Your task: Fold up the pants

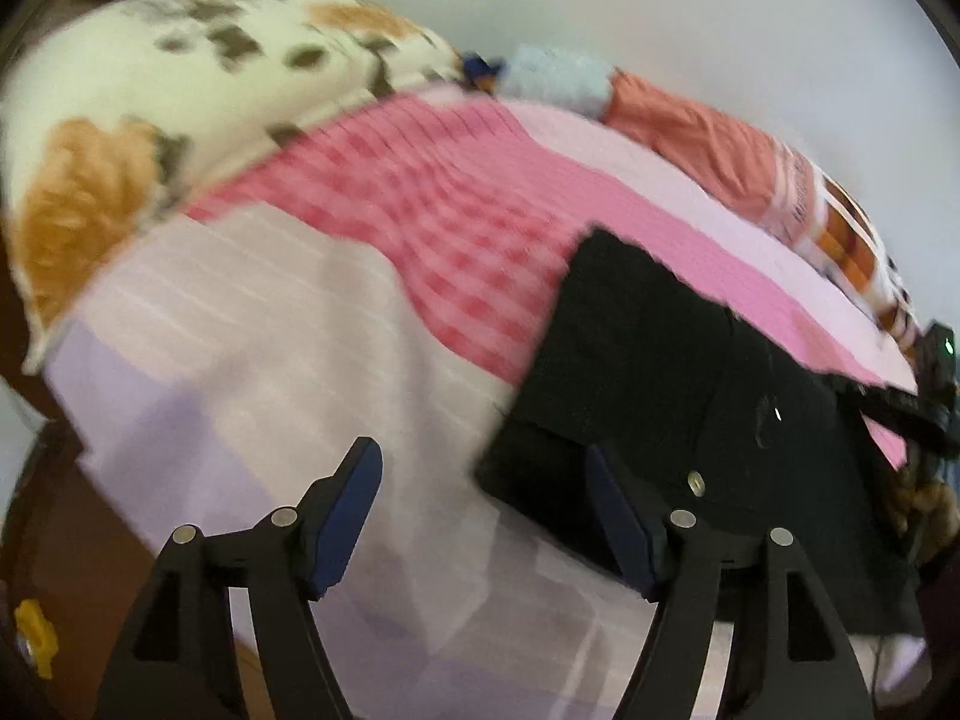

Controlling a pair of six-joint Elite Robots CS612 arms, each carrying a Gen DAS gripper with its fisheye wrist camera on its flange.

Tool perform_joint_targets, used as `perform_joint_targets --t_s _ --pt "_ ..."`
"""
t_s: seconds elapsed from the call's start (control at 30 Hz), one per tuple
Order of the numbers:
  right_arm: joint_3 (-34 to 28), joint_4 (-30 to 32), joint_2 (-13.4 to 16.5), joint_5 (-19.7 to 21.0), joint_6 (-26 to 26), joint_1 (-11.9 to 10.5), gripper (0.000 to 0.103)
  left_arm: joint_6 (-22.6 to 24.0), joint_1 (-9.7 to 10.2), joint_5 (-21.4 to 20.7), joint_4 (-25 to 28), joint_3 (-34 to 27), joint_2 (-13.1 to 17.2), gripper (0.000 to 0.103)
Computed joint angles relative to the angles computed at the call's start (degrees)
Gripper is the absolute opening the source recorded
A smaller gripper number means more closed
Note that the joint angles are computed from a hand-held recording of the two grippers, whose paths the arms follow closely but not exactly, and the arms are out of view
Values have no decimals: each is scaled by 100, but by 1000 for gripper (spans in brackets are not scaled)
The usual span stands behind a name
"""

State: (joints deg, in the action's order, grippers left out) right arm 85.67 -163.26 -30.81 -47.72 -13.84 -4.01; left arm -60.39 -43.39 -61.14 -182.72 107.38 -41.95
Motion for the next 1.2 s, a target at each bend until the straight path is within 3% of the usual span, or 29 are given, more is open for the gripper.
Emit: perform_joint_targets --t_s 0.07,0.13,0.2,0.27,0.33,0.43,0.5,0.57,0.6,0.67,0.7,0.8,0.87,1.0,1.1,1.2 --pt "-27 26 8 -8 60 0 14 65 -48 236 -53 14 -49 71" --pt "-41 -66 18 -24 253 -12 27 373 -26 59 -238 -68 -19 72" --pt "-52 -260 74 251 712 -102 28 709 -17 -81 -187 -223 33 72" --pt "18 -800 125 421 1565 -242 29 1067 -11 -218 69 -430 117 72" --pt "144 -1210 100 577 1847 -317 29 1218 13 -321 250 -565 186 72" --pt "399 -1367 -73 860 1278 -296 29 1263 50 -410 448 -668 267 72" --pt "479 -860 -213 995 450 -197 29 1210 98 -538 523 -704 318 72" --pt "407 -294 -253 777 -30 -71 29 1011 189 -811 451 -698 372 77" --pt "321 -80 -221 555 -86 -18 28 928 216 -895 340 -681 397 81" --pt "113 282 -101 200 195 18 14 730 267 -1002 216 -653 436 90" --pt "88 276 -61 288 402 -18 7 729 270 -1021 150 -642 448 91" --pt "350 -639 -49 937 1439 -304 14 889 231 -891 252 -642 417 91" --pt "712 -1024 -228 1030 1606 -462 15 973 179 -710 339 -626 352 91" --pt "1619 -848 -737 1178 792 -653 22 995 70 -252 54 -485 212 90" --pt "2128 -501 -1004 1035 288 -663 23 1253 6 -218 -124 -492 195 90" --pt "2491 -476 -1107 380 107 -590 23 1750 -88 -87 257 -680 280 91"
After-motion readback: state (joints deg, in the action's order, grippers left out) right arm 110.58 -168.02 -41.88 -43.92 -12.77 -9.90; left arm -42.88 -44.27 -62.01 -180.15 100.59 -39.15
